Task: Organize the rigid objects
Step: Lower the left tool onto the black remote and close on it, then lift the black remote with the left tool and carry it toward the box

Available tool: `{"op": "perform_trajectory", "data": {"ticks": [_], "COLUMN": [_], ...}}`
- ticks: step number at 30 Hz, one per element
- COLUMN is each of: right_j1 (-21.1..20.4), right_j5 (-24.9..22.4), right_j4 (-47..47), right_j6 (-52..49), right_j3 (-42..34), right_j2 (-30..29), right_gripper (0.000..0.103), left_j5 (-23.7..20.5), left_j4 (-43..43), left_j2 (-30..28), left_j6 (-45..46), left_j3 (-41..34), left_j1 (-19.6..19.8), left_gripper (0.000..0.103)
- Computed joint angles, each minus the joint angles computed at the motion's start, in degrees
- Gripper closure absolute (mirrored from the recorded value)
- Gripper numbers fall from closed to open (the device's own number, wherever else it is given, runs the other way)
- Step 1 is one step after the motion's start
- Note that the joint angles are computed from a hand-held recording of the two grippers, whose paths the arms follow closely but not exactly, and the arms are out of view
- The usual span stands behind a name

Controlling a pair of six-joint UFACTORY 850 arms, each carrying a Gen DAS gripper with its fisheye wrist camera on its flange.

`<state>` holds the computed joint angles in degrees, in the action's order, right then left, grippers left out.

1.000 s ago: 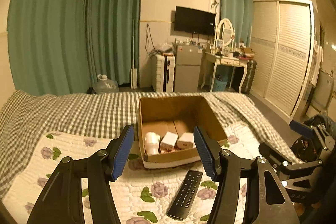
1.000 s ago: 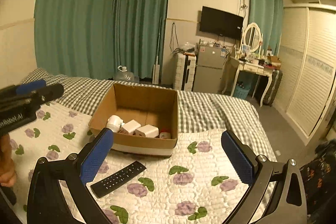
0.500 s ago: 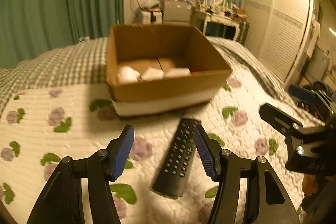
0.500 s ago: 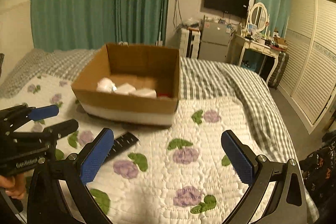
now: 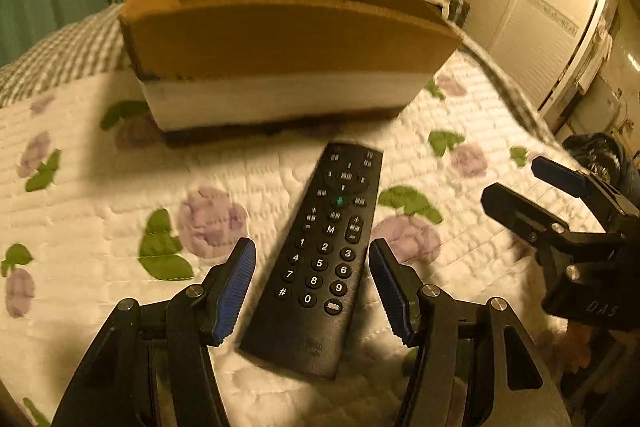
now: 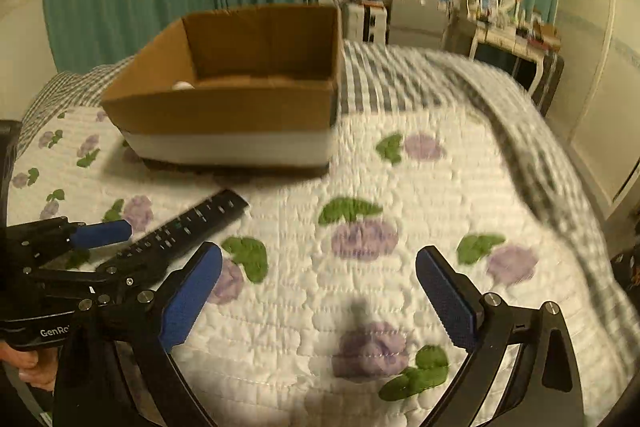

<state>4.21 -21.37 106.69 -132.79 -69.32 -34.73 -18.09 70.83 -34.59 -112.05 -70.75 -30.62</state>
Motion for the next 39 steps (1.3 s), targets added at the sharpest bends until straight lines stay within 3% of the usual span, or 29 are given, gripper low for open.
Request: {"op": "perform_trajectory", "data": {"ticks": [2, 7, 11, 17, 20, 25, 28, 39], "right_j1": [-0.2, 0.2, 0.5, 0.5, 0.5, 0.5, 0.6, 0.5], "right_j5": [0.5, 3.0, 4.3, 4.2, 4.1, 3.8, 4.0, 1.9], "right_j4": [-2.2, -12.2, -18.6, -18.2, -18.5, -17.5, -14.2, -3.3], "right_j6": [3.1, 14.1, 20.6, 19.5, 19.7, 18.4, 14.7, 0.1], "right_j3": [-0.9, -3.5, -4.6, -4.0, -3.7, -2.8, -1.8, 4.9], "right_j2": [-1.1, -3.4, -4.8, -4.2, -4.0, -3.3, -2.5, 3.6], "right_gripper": [0.005, 0.012, 0.019, 0.024, 0.033, 0.066, 0.079, 0.087], "left_j5": [0.8, -3.8, -6.9, -7.6, -8.1, -9.2, -10.5, -15.2], "left_j4": [-5.1, 0.4, 3.8, 7.4, 9.2, 11.1, 11.3, 9.1], "left_j2": [-1.4, -3.2, -3.7, -3.1, -1.9, -0.4, 0.3, 4.3], "left_j6": [5.0, 1.4, 0.5, -2.7, -5.6, -9.8, -10.2, -10.8], "left_j3": [-1.2, -2.8, -3.2, -2.3, -1.0, 0.7, 1.3, 4.1], "left_j1": [0.6, -0.8, -2.1, -2.5, -2.5, -2.6, -3.2, -5.8], "left_gripper": [0.041, 0.041, 0.053, 0.061, 0.062, 0.062, 0.062, 0.062]}}
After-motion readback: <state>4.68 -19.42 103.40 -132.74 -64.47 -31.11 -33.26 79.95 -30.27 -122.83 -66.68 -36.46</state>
